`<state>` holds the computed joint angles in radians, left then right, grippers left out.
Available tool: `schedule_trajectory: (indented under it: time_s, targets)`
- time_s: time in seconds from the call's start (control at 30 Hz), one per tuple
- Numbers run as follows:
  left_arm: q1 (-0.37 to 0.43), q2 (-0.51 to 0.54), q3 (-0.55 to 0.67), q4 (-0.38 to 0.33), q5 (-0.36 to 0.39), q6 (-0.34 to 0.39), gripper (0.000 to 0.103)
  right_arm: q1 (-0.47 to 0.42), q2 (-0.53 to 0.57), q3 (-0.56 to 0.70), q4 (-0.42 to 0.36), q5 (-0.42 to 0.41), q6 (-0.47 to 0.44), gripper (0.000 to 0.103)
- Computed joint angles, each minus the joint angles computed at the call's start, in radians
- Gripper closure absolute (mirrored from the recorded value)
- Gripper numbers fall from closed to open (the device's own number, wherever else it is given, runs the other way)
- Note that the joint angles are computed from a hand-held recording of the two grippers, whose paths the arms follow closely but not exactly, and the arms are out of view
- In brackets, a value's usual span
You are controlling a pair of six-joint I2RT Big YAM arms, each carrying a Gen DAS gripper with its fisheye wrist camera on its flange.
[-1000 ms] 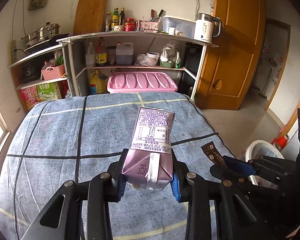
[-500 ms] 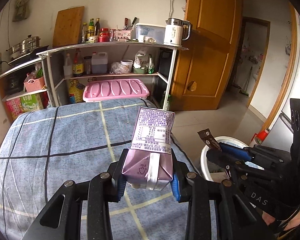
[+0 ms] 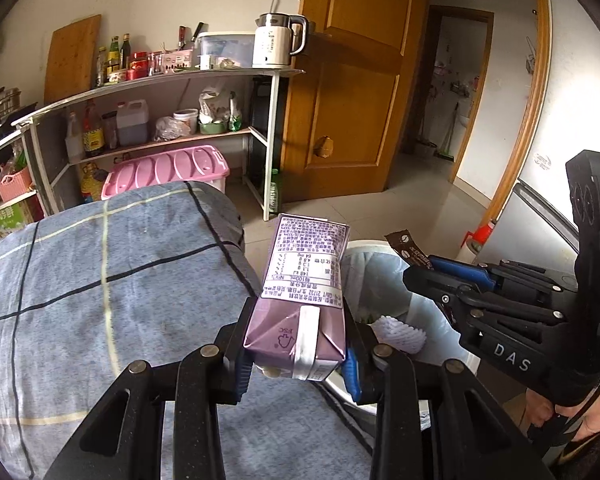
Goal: Collect trash
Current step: 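Lift the packet and carton and carry both over the bin, then open both grippers to drop the packet and carton into the bin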
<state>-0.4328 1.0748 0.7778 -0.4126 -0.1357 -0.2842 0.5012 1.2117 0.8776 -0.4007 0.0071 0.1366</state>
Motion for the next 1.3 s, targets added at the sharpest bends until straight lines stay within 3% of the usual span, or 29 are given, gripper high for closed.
schedule_trajectory:
  time_s: [0.37,0.5,0.57,0.6,0.67,0.97,1.3]
  targets:
    - [-0.103,0.180,0.052,0.032,0.044,-0.031,0.067,-0.135,0.037,-0.047,-0.033,-0.060,-0.035,0.082]
    - [-0.108,0.197,0.058,0.023,0.041,-0.037,0.066,-0.158,0.055,-0.054,-0.035,-0.072,-0.031,0.081]
    - [-0.106,0.198,0.061,0.020,0.039,-0.040,0.061,-0.159,0.059,-0.057,-0.031,-0.064,-0.033,0.078]
    - [-0.105,0.197,0.063,0.016,0.034,-0.044,0.059,-0.159,0.059,-0.059,-0.029,-0.054,-0.032,0.074]
    - [-0.108,0.192,0.061,0.016,0.013,-0.039,0.057,-0.158,0.055,-0.064,-0.026,-0.051,-0.024,0.057]
    - [-0.114,0.149,0.042,0.003,-0.032,-0.045,0.050,-0.145,0.002,-0.094,-0.015,-0.023,0.017,0.057]
    - [-0.166,0.013,-0.034,-0.018,-0.207,-0.092,0.050,-0.106,-0.154,-0.186,0.009,0.032,0.095,0.057]
